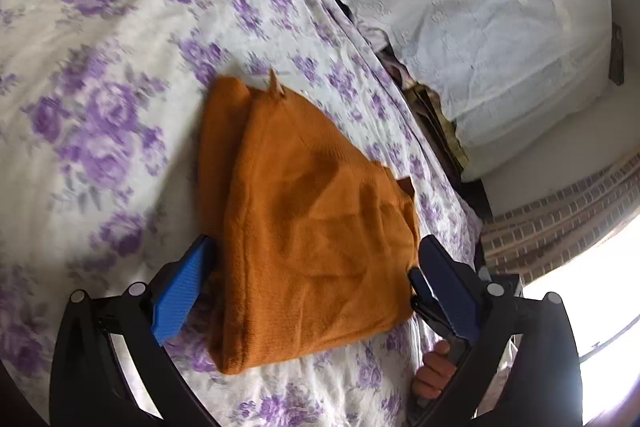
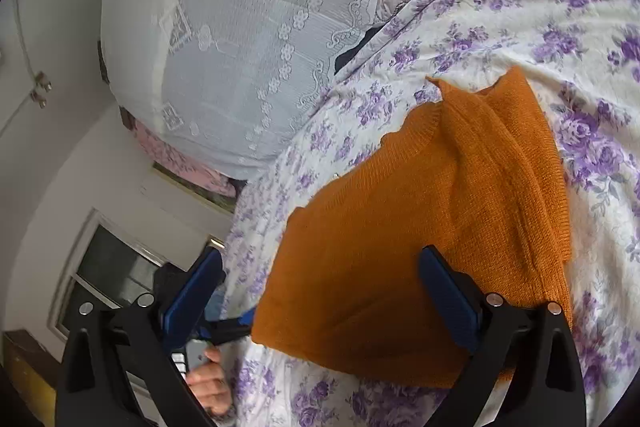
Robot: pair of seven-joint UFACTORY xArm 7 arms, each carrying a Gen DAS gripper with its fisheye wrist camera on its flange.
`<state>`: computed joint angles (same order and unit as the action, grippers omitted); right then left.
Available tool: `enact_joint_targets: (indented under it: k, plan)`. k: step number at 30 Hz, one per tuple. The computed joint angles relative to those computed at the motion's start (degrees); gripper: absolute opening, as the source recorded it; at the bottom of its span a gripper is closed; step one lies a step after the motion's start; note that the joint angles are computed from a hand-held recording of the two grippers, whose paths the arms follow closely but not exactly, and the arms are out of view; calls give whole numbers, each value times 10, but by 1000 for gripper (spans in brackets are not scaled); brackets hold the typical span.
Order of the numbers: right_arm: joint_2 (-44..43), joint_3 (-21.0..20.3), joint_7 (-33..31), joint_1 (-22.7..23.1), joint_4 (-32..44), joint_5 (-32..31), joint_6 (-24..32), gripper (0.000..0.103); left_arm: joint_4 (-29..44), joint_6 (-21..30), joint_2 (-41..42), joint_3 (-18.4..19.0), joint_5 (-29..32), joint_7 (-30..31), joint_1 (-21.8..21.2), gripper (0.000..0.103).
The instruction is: Fold small clothes
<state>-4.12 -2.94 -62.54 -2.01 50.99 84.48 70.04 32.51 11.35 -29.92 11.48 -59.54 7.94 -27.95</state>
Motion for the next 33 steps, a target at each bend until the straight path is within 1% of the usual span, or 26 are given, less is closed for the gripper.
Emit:
enact_joint_targets:
  k: [2, 4, 5, 6, 9, 11, 12, 13, 15, 17, 18, 19, 21, 23, 24, 25, 26, 27, 28, 31, 33]
  plan:
    - [2, -1, 2, -1, 1, 3, 4, 99, 1, 13, 8, -8, 16, -16, 10, 98]
    - [0, -1, 0, -2, -2, 4, 5, 99, 0, 36, 10, -13, 28, -33, 21, 98]
    - [-1, -1, 0, -2, -2, 5, 5, 99, -4, 49, 6, -13, 29, -38, 22, 98]
    - [-1, -1, 1, -2, -2, 6, 5, 99, -9, 64, -3, -8, 15, -34, 15, 98]
    - [-4, -3, 4, -4, -6, 13, 6, 99, -32, 61, -28, -21, -5, -33, 16, 98]
    - [-5, -3, 5, -4, -8, 17, 7, 99, -29, 59, -20, -21, -7, -34, 16, 98]
    - [-5, -3, 4, -4, -9, 18, 6, 99, -20, 56, -9, -12, -26, -15, 7, 98]
    - [-7, -2, 0, -3, -11, 19, 1, 99, -5, 46, 8, 11, -63, 28, -16, 98]
    - [-13, -1, -5, -1, -15, 19, -7, 99, 26, 47, 38, 47, -146, 126, -42, 98]
    - [-15, 0, -8, 2, -17, 18, -13, 99, 52, 57, 62, 68, -222, 204, -51, 97]
    - [-17, -1, -9, 3, -18, 19, -15, 99, 61, 63, 70, 71, -249, 236, -50, 96]
    - [-18, -1, -10, 4, -19, 19, -18, 99, 62, 63, 73, 66, -254, 244, -43, 88]
    - [-19, 0, -11, 6, -19, 19, -22, 99, 60, 57, 80, 45, -230, 219, -24, 72]
    - [-18, 1, -11, 8, -17, 17, -27, 99, 59, 76, 78, 48, -267, 249, -15, 63]
    - [-19, 1, -12, 9, -18, 17, -29, 99, 58, 87, 77, 48, -281, 259, -9, 52]
    - [-19, 1, -13, 10, -18, 17, -31, 99, 57, 97, 78, 46, -285, 260, -2, 45]
    - [-18, 0, -13, 11, -18, 17, -31, 99, 57, 97, 83, 37, -272, 244, 6, 41]
    - [-18, 0, -12, 11, -17, 18, -30, 99, 56, 95, 85, 27, -258, 229, 15, 33]
    - [-17, -1, -10, 11, -17, 18, -29, 99, 55, 93, 87, 16, -238, 211, 24, 29]
    - [-25, -2, 2, 10, -17, 20, -35, 99, 48, 84, 80, -15, -207, 179, 52, 26]
    - [-26, -5, 5, 10, -15, 18, -30, 99, 42, 61, 70, -55, -146, 130, 79, 24]
